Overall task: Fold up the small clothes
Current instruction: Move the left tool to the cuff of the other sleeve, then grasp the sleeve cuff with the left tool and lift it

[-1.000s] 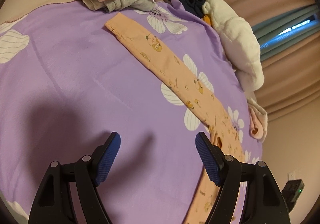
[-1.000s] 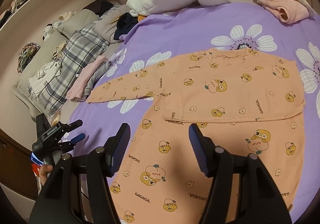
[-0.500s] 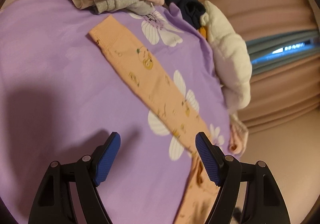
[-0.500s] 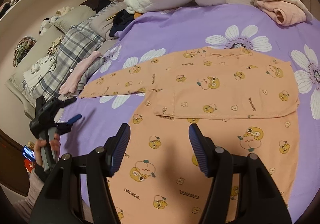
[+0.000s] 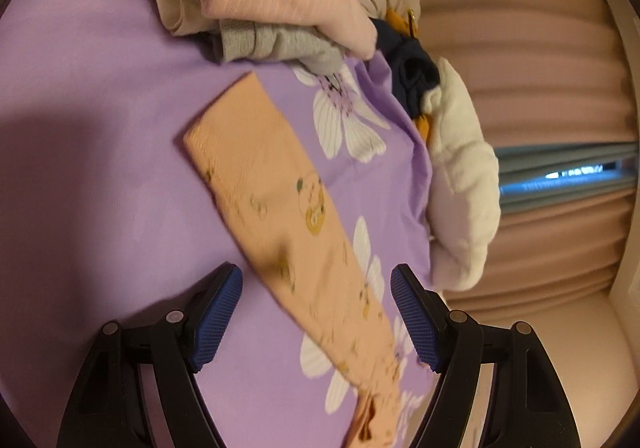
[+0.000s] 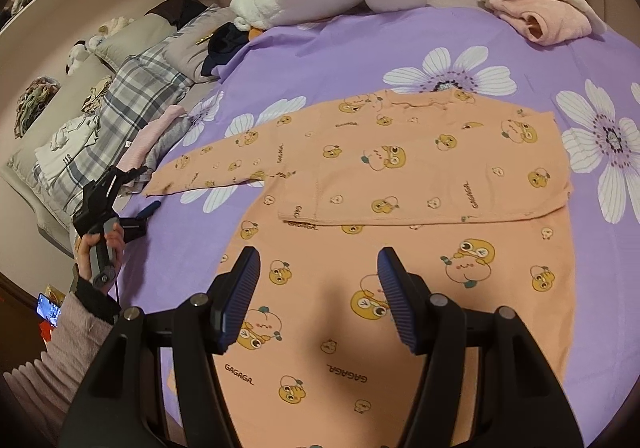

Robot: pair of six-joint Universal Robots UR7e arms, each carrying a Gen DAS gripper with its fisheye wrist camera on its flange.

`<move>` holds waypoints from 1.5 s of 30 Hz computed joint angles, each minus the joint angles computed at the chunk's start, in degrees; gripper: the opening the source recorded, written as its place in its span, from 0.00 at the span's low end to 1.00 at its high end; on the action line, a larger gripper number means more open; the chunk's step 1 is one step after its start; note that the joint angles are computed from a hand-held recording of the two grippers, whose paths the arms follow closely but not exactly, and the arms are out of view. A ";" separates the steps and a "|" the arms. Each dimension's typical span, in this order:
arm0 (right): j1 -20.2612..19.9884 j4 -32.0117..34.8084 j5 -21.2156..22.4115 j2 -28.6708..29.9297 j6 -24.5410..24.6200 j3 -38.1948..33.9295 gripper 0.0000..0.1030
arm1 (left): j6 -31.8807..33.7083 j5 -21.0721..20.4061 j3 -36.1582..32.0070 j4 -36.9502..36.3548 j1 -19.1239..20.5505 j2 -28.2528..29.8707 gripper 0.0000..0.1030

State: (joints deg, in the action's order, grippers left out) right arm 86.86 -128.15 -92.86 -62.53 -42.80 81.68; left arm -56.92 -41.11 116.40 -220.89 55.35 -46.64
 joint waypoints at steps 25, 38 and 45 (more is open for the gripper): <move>-2.22 -0.81 0.80 -1.15 -0.09 0.05 0.60 | -14.66 7.99 -6.09 35.97 1.92 -5.50 0.06; -4.54 0.46 5.16 -1.91 1.77 -1.48 0.60 | -2.99 14.67 -19.23 51.24 -4.36 -1.60 0.03; -6.63 0.06 7.92 -3.18 2.40 -1.68 0.61 | 11.14 12.17 -34.77 55.62 -7.21 7.71 0.03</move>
